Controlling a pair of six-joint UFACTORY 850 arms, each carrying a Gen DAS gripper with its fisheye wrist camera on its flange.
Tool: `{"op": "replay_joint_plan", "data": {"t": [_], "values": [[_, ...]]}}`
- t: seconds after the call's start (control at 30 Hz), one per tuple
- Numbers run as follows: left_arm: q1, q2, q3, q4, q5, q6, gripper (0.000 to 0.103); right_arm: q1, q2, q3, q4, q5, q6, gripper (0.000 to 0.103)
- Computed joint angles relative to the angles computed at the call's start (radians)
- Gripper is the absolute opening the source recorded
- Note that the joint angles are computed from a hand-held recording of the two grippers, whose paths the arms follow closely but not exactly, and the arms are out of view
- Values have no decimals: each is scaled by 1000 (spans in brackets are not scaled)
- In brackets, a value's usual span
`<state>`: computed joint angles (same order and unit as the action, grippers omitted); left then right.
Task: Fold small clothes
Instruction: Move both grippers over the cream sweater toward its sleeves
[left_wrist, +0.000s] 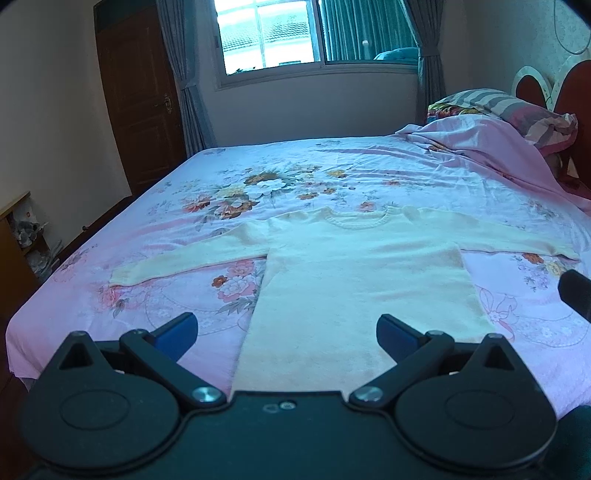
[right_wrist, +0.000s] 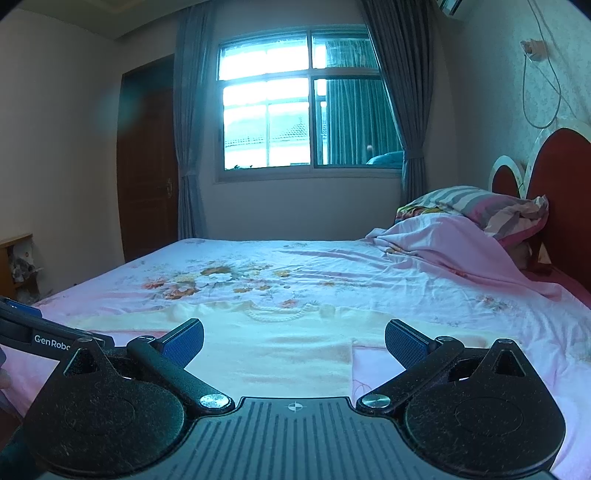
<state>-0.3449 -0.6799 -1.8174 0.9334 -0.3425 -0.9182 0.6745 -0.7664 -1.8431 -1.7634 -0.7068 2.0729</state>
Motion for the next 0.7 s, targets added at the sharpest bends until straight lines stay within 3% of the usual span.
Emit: {"op": "replay_joint_plan", "data": {"t": [0.37,0.7], "values": [[19,-63,-87,-106,-33,94,102,-9,-31,-37,43,16,-2,103],[45,-128,-182,-147,-80,120,102,-26,-114,-163,79,71,-91,103]]}}
